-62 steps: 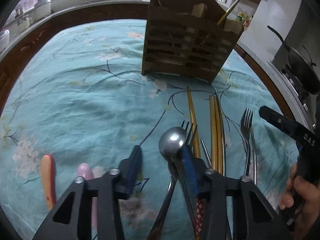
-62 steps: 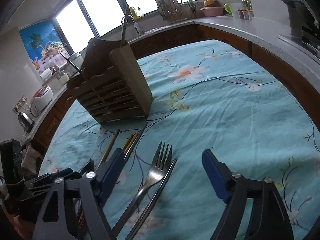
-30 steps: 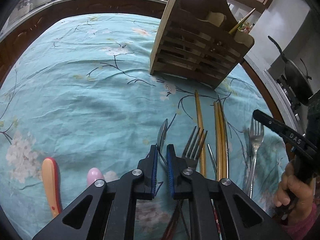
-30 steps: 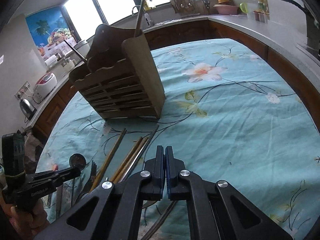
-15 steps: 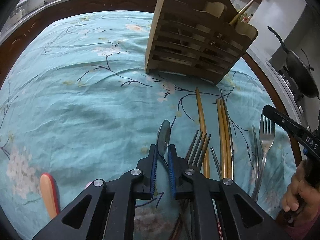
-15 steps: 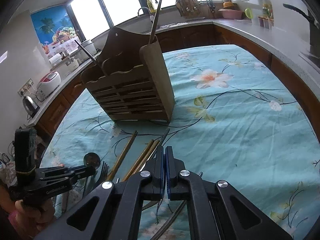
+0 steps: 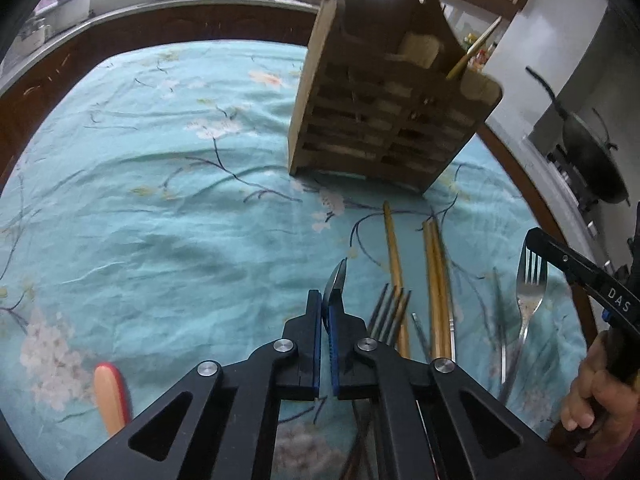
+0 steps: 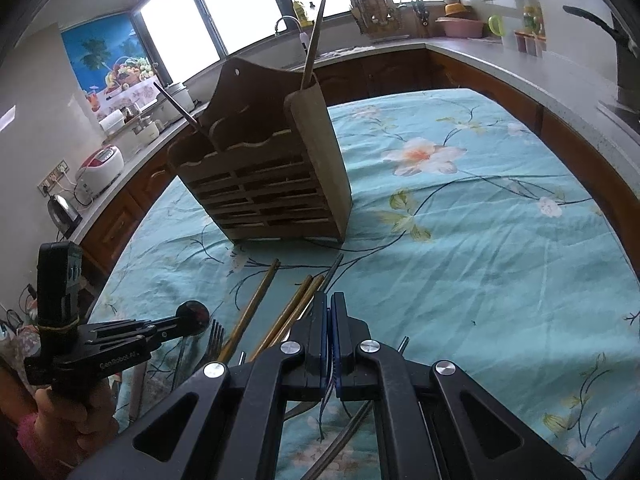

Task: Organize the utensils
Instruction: 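Lift and carry the spoon and chopstick over the wooden holder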

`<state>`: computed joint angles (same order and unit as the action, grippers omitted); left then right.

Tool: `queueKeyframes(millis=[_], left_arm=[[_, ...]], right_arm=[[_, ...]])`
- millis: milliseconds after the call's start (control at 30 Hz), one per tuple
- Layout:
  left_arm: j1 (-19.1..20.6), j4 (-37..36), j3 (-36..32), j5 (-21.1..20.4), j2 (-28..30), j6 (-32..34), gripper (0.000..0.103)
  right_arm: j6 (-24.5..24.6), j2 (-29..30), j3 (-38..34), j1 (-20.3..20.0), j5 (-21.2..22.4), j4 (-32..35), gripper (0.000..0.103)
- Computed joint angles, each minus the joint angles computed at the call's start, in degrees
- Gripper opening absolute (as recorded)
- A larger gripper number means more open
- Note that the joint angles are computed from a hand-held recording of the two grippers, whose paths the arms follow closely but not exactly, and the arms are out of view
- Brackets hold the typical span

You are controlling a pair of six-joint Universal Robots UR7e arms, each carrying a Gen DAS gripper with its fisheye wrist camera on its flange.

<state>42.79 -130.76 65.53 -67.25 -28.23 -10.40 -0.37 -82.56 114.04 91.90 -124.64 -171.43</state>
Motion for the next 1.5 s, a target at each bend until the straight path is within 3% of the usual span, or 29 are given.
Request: queueKeyframes(millis=[433, 733, 1133, 1500], left_arm=[[-3.9, -18.6, 14.7, 5.7, -11.5, -0.6, 0.002], [-6.1, -26.4, 18.3, 8.7, -14.9, 0.0, 0.002], [-6.1, -30.5, 12.2, 9.1, -10.8, 4.0, 0.002], [-4.6, -34.2, -0.6, 9.6, -1.8, 9.7, 0.002]], right_arm=[[-7.7, 0.7, -1.7, 6.6, -5.6, -9.6, 0.002], [-14.9, 3.2, -4.4, 9.9, -8.8, -15.8, 0.002], [-20.7, 5.3, -8.5, 10.3, -8.8, -20.4, 0.002], [-25.4, 7.8, -14.7, 8.8, -7.3, -23.3, 0.002]])
